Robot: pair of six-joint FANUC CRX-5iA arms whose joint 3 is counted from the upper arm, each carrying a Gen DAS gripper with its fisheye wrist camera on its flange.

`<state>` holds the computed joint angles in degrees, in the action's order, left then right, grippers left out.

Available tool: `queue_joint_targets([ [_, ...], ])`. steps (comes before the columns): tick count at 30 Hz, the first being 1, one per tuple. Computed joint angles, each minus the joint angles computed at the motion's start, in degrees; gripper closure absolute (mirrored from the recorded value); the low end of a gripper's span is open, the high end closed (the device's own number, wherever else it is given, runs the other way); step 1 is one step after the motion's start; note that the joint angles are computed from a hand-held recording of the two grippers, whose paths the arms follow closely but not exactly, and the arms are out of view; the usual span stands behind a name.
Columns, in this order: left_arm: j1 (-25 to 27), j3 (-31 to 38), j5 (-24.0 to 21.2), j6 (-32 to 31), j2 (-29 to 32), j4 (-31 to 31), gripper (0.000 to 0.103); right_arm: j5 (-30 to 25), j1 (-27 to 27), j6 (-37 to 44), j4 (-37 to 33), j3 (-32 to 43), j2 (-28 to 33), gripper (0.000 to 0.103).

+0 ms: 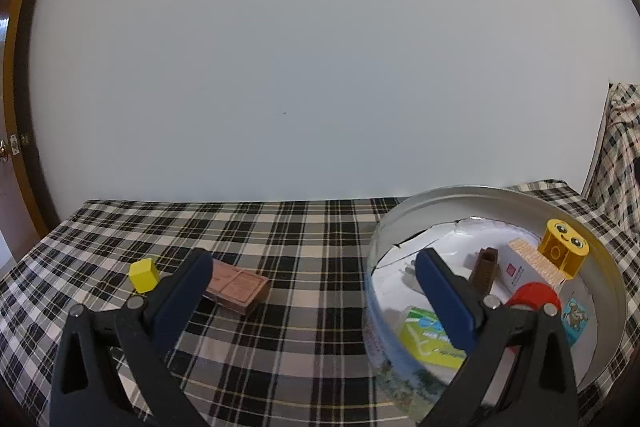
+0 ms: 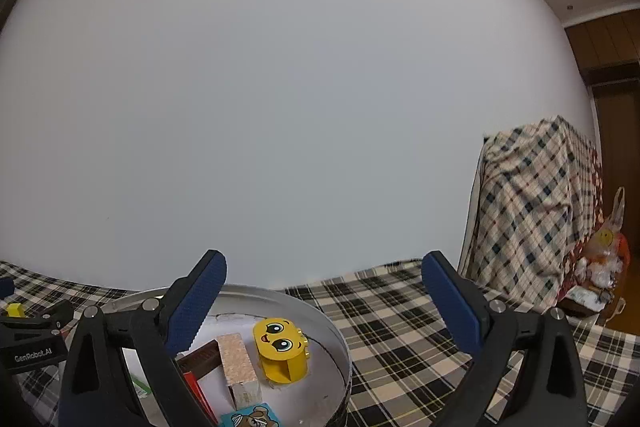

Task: Organize rigid objects
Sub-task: 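Lift both open tools out of the tin toward the pink brick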

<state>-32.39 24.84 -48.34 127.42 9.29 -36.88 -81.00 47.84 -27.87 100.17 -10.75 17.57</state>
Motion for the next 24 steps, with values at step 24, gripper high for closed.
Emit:
queue_joint_targets([
  [24,6.75,-8.86,6.95,-5.11,-6.29,2.07,0.001,0.83,4.62,-1.94,-4.07,11.41,8.53,0.003],
])
